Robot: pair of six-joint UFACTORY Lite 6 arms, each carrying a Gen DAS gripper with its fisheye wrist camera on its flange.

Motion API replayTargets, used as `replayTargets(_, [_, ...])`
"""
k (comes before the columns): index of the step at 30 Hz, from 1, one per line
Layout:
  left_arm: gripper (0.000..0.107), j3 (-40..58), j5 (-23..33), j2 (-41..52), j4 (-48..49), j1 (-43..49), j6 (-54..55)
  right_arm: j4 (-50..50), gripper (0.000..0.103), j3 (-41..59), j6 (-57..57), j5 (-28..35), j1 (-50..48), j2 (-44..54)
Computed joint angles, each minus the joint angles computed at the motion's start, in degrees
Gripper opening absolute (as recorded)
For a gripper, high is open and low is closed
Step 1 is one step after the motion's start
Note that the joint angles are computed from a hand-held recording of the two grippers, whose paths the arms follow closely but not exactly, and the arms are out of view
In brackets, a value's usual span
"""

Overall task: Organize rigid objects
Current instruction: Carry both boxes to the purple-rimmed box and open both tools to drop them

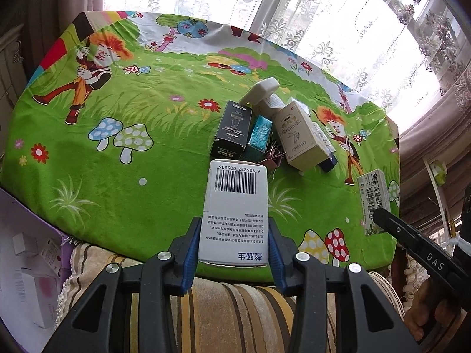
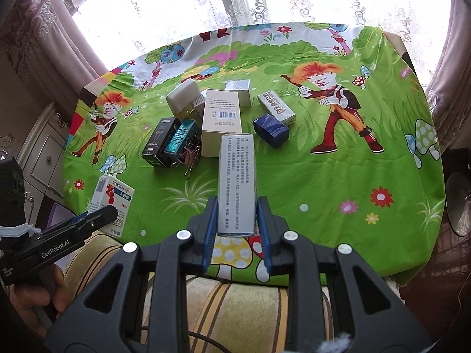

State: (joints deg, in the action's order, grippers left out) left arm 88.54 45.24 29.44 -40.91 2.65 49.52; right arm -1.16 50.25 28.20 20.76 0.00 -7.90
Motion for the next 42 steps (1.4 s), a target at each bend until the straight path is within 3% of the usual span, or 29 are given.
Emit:
replayTargets(9, [0.042, -4.2, -0.2, -4.9, -4.5, 8.8, 5.4, -10.5, 0.03, 0.9, 13.5, 3.2, 9.4, -3.4])
replayTargets(19, [0.042, -0.5, 6.0, -3.4, -6.1, 20.2, 9.8, -19.6, 0.03, 6.0, 25.1, 7.0, 20.8, -2.1])
replayTargets(29, [0.042, 17.7, 12.4, 8.4, -4.9, 31.7, 6.6, -18.3, 0.03, 19.3, 24.3, 8.9, 30.3, 8.9])
replayTargets(42, [0.043, 45.0, 19.9, 27.5, -2.5, 38.7, -2.3, -11.4, 0.03, 51.5, 11.9, 17.2, 39.8, 33.7])
